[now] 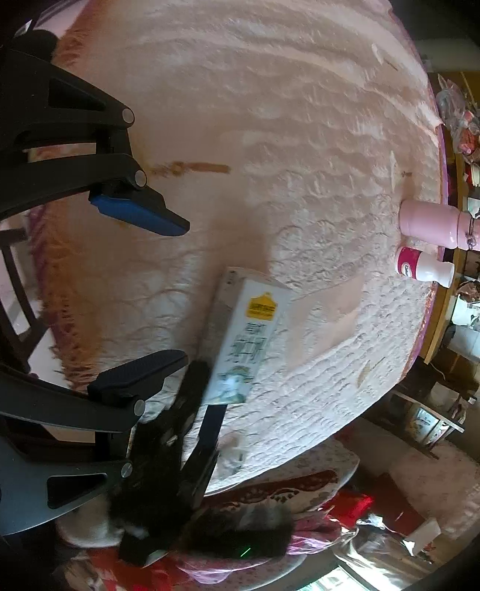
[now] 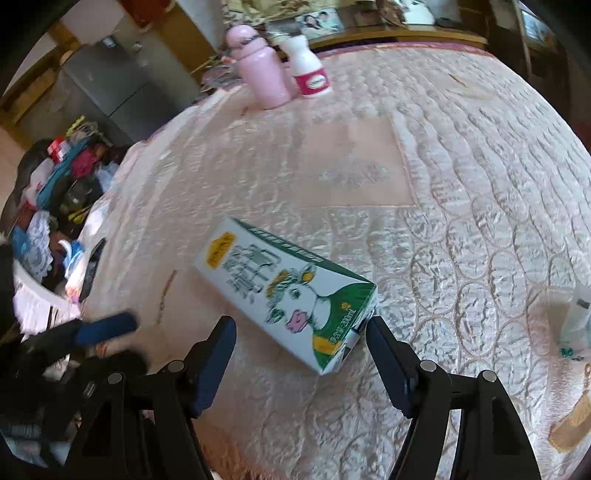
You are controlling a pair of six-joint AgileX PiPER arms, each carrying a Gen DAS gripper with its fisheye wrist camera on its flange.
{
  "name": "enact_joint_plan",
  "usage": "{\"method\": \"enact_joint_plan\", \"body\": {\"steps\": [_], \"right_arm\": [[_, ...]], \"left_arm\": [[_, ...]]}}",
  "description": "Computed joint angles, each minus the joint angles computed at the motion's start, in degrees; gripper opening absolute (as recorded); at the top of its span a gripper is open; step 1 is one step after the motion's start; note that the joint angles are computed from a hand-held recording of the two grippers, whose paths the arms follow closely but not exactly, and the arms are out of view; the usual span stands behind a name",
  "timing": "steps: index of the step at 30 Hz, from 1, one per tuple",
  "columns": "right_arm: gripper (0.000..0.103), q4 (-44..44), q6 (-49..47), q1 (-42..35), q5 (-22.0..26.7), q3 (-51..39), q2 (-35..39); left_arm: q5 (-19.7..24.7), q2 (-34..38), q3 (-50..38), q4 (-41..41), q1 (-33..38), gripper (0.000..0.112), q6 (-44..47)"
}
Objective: Collect trash
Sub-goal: 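Grasp the white milk carton with the left tool while the right grasps the crumpled plastic bag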
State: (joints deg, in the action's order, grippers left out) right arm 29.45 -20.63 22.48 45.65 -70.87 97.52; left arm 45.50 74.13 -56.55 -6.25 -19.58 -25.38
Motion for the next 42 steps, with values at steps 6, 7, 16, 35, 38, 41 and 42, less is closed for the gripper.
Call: {"method": "enact_joint_plan", "body": {"steps": [6, 7, 16, 35, 38, 41, 42], "right_arm": [[0.071, -5.5, -2.9, -6.5, 4.7, 0.7, -5.8], [0.071, -6.7, -3.0, -8.0, 5.0, 0.8, -6.8], [0.079, -12.6, -2.5, -24.1, 8.5, -3.5, -8.1], [0.079, -5.9, -9.7, -24.0, 1.2, 2.5, -2.5], [0.079, -4.5, -10.8, -24.8, 1.8, 2.5, -2.5], [0.079, -4.3, -11.2, -24.8, 1.6, 2.7, -2.5], [0.079, -4.4, -11.2, -24.7, 1.4, 2.8, -2.4]], "left_arm": [[-0.6, 6.9, -2.8, -1.2, 3.1, 0.063, 4.6], [-0.7, 7.8, -3.0, -0.7, 3.4, 0.063, 4.8], [-3.1, 20.6, -13.3, 0.1, 5.6, 0.063, 6.7], [-3.6, 22.1, -21.0, -7.6, -1.5, 0.072, 9.5], [-3.3, 23.9, -21.6, -1.1, -4.5, 0.072, 5.4], [-2.9, 26.3, -22.5, 1.7, -5.8, 0.072, 3.5], [-2.7, 27.2, -23.1, 2.5, -6.0, 0.072, 2.6]]}}
